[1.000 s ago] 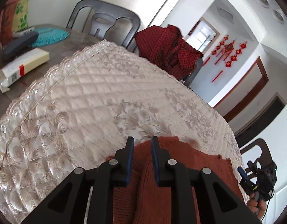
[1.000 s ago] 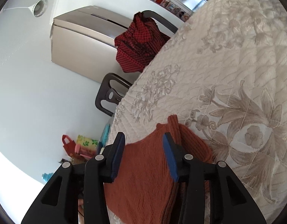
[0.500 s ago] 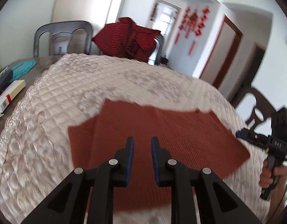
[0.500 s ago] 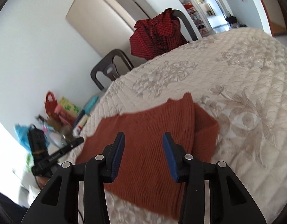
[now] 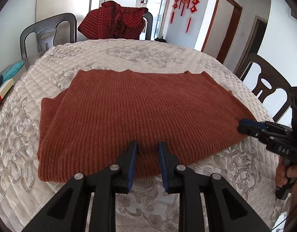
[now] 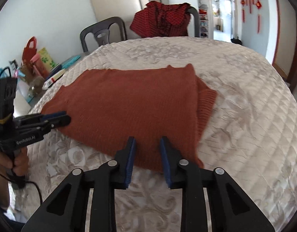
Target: Fold small clothes
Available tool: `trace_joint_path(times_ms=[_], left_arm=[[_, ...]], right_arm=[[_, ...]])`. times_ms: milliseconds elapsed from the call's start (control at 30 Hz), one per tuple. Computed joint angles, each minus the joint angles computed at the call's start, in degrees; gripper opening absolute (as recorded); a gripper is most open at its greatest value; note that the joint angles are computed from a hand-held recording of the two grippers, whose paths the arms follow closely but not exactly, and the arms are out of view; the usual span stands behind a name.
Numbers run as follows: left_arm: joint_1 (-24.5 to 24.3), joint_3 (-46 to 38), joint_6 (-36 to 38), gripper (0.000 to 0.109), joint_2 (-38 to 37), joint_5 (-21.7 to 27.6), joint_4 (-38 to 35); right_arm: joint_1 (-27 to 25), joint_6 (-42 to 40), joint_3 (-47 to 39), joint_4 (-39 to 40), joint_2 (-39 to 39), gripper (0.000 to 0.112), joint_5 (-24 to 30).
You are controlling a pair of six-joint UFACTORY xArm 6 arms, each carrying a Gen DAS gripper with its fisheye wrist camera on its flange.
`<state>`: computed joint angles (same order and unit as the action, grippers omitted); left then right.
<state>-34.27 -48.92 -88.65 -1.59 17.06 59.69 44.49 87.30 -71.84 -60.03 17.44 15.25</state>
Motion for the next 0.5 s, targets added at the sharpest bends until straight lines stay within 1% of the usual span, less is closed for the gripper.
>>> trace_joint_path(times_ms=[100,133,167,200,300,333,400,433,467,500], left_arm=[[0.9,0.7,-2.8,0.025,-0.2,-1.8,1.6],[1.1,1.1,-4.5,0.025,-0.4,-2.3,2.5],[1.0,1.4,-5.7,0.025,-1.0,-1.6,2.9],[0.3,1.9,-6.2,0.025,-1.9,0.3,3.0],[-1.3,3.8,-10.4,0.025,-5.4,5.6,7.1],[-1.3,4.9,-11.1,0.025,-6.6,6.8,6.6],[-0.9,6.8,-11.3,0.025,-8.3,8.7,4.8],[-0.9,7.5,-11.1,0.025,-8.7,9.8,3.8],[-0.2,8.5,-10.6,0.025,-9.1,9.0,2.1],[0.9,9.5,-11.9,0.025,-9.8,6.8,2.8]], right_arm=[[-0.7,6.2,2.5,-4.6,-2.2,0.024,0.0],[-1.3,8.5,3.6,-5.9,-2.7,0.017,-1.3],[-1.6,9.7,4.3,-6.0,-3.2,0.014,-1.6],[-1.5,11.3,5.1,-6.5,-4.0,0.014,-1.1],[-0.8,18.0,7.0,-12.7,-6.6,0.014,-0.7],[-0.6,20.4,7.7,-15.0,-7.5,0.014,-0.3],[-0.6,21.0,8.9,-14.1,-8.4,0.014,1.3],[-0.8,19.7,9.2,-11.6,-8.2,0.014,1.7],[-1.0,17.8,9.5,-8.4,-7.7,0.014,1.6],[-1.8,16.5,10.1,-5.3,-7.2,0.014,0.2]])
